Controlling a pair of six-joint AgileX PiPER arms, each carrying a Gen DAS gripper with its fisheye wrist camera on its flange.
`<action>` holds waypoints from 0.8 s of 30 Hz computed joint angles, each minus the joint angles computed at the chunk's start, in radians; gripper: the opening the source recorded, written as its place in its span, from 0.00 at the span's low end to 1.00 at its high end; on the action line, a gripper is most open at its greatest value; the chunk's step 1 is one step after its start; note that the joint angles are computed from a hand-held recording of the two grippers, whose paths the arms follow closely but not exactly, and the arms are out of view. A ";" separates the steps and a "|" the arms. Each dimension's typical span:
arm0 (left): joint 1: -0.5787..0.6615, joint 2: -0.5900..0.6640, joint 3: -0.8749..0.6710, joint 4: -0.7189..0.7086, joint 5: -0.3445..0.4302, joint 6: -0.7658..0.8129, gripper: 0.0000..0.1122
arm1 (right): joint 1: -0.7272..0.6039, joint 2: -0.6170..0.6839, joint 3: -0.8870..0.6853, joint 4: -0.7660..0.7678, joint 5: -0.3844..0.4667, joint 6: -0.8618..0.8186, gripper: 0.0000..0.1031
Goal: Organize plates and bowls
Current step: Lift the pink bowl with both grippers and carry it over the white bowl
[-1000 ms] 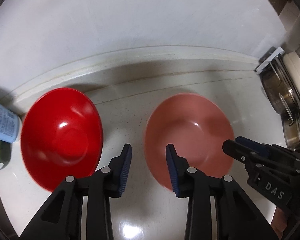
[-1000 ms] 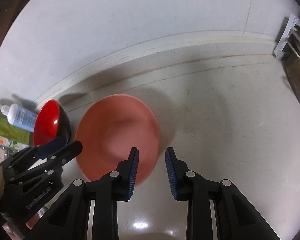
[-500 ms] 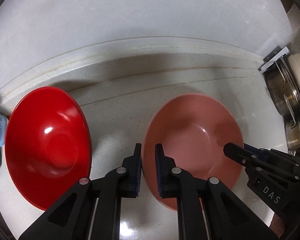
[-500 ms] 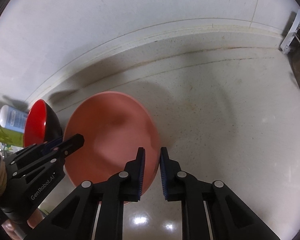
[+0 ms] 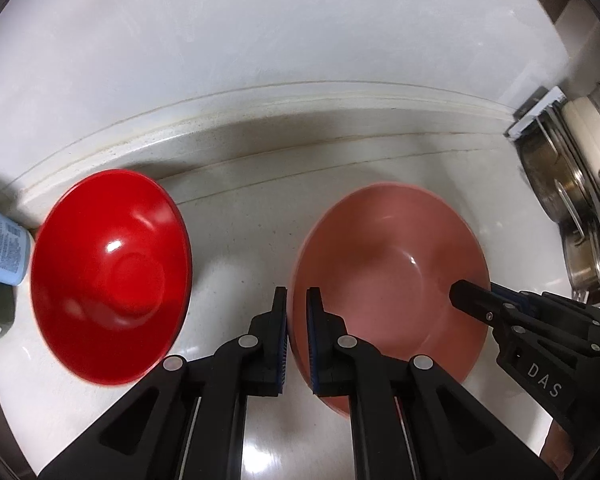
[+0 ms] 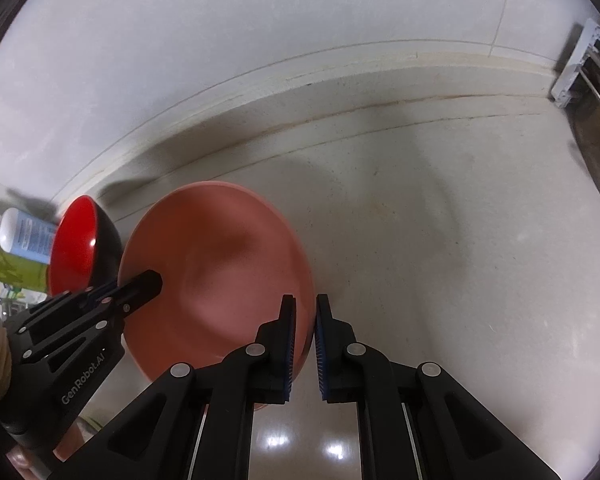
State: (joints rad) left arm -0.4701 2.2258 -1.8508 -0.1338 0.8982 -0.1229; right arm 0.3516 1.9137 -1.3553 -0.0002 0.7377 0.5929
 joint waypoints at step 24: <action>-0.145 -0.426 0.468 0.042 -0.156 -0.064 0.09 | 0.213 -0.415 0.323 -0.251 0.033 0.344 0.11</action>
State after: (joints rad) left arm -0.6149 1.7994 -1.3832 -0.0919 0.7421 -0.1872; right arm 0.5644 1.4984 -1.0325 -0.2509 0.7706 0.9374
